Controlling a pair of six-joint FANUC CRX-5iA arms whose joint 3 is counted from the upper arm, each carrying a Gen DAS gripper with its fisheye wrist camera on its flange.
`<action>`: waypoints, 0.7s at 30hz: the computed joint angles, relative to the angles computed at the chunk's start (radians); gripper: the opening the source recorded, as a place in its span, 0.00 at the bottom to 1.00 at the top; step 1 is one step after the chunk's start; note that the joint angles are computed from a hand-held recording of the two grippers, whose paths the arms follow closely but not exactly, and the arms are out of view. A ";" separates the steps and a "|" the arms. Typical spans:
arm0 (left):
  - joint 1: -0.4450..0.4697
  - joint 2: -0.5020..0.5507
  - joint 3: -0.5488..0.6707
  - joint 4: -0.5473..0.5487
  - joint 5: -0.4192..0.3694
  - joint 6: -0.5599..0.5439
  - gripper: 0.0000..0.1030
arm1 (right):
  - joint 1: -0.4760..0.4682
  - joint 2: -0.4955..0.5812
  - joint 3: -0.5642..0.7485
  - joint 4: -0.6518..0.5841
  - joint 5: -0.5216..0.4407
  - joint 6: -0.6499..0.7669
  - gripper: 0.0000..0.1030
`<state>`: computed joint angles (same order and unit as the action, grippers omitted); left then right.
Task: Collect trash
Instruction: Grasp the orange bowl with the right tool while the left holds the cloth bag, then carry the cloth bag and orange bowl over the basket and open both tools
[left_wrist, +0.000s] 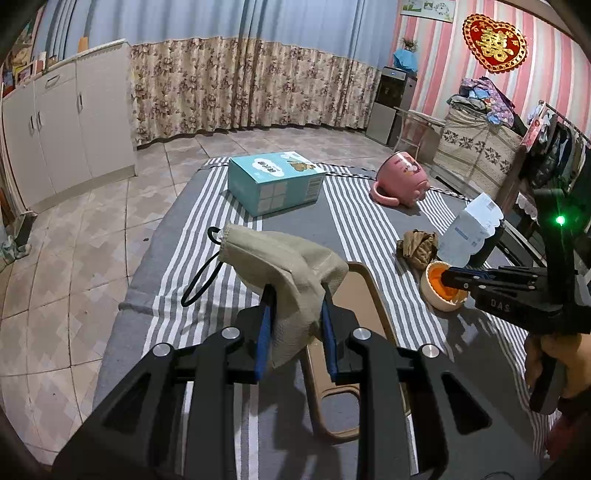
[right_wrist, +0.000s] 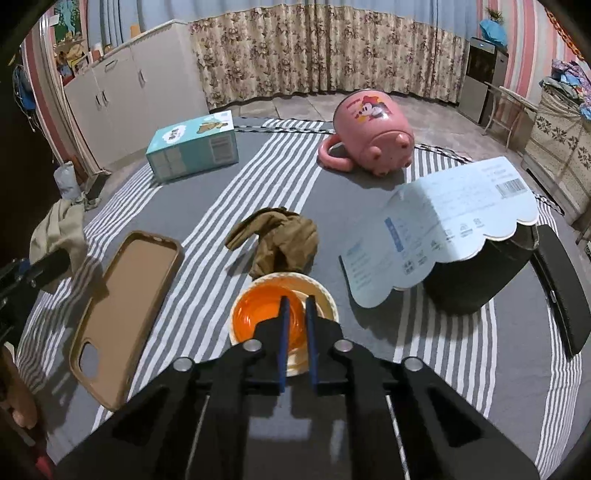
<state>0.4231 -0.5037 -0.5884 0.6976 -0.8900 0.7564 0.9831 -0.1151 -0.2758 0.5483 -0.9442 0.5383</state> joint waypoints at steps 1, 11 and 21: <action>0.000 -0.001 0.001 -0.002 0.000 0.004 0.22 | 0.003 -0.005 -0.009 0.016 0.001 -0.011 0.07; -0.044 -0.022 0.034 -0.042 0.003 0.044 0.22 | 0.016 -0.114 -0.082 0.142 -0.006 -0.135 0.06; -0.198 -0.030 0.079 -0.098 0.027 0.113 0.22 | 0.055 -0.322 -0.231 0.244 -0.153 -0.285 0.07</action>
<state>0.2247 -0.5342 -0.5092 0.5997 -0.8631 0.8698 1.0377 -0.4371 -0.5065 0.7923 -1.0973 0.2529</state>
